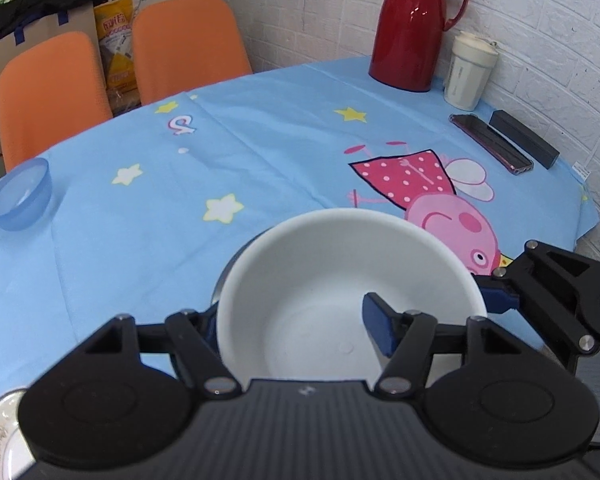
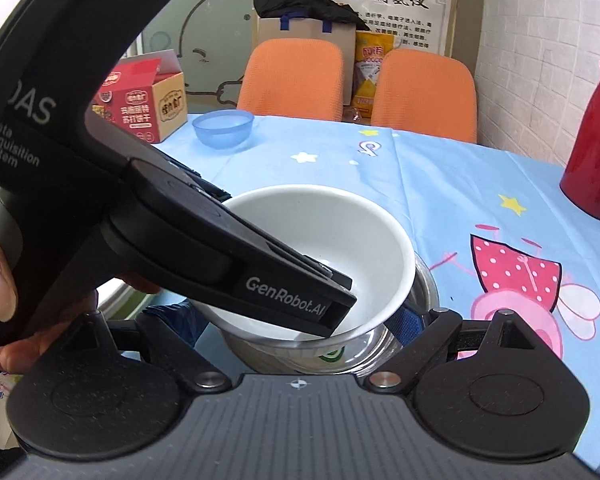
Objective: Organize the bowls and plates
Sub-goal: 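Lower the white bowl into the steel bowl and open the left tool, then move the left tool toward the translucent blue bowl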
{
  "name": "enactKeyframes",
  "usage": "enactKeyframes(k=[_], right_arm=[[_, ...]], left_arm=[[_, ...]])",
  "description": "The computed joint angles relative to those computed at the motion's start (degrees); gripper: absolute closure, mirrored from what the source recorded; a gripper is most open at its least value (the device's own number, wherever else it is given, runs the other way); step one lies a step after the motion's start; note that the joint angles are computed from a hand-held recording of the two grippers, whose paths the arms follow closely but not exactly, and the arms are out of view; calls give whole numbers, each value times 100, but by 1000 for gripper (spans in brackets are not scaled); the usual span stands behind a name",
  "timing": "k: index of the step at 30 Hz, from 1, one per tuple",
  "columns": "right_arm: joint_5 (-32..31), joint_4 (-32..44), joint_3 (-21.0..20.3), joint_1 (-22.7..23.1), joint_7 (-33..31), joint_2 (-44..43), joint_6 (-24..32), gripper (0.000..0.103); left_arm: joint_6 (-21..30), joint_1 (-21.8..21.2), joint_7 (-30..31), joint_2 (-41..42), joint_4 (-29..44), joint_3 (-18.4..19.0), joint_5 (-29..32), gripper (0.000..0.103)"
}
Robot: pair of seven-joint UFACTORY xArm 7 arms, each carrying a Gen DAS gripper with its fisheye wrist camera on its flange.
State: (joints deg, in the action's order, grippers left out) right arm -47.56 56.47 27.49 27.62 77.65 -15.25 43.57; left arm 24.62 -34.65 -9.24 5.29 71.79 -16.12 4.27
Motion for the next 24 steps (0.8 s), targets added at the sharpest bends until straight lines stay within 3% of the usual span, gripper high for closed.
enactKeyframes(k=[3,7,9,11,17,24], right_arm=[[14,-13,43,3,79,-23,246,24],[247,-412,-8,49,212,-488,149,23],[504,-644,27,38,293,-762,72,23],[768,-913,90,38,368,-1084,-49,23],[1215,-1335,530,-315,804,-1783,-41,23],[1564,-1611,696,-676,1013,-2147,-571,23]], left_arm=[[-41,-26,-163,92,54,56,213,24],[-202,62,-158,8,-4,59,-50,20],[-293,32,-541,-82,-69,135,323,16],[-348,38,-877,-191,-138,175,682,16],[-400,201,-1085,-470,-315,106,628,16],[-313,350,-1339,-801,-649,51,808,15]])
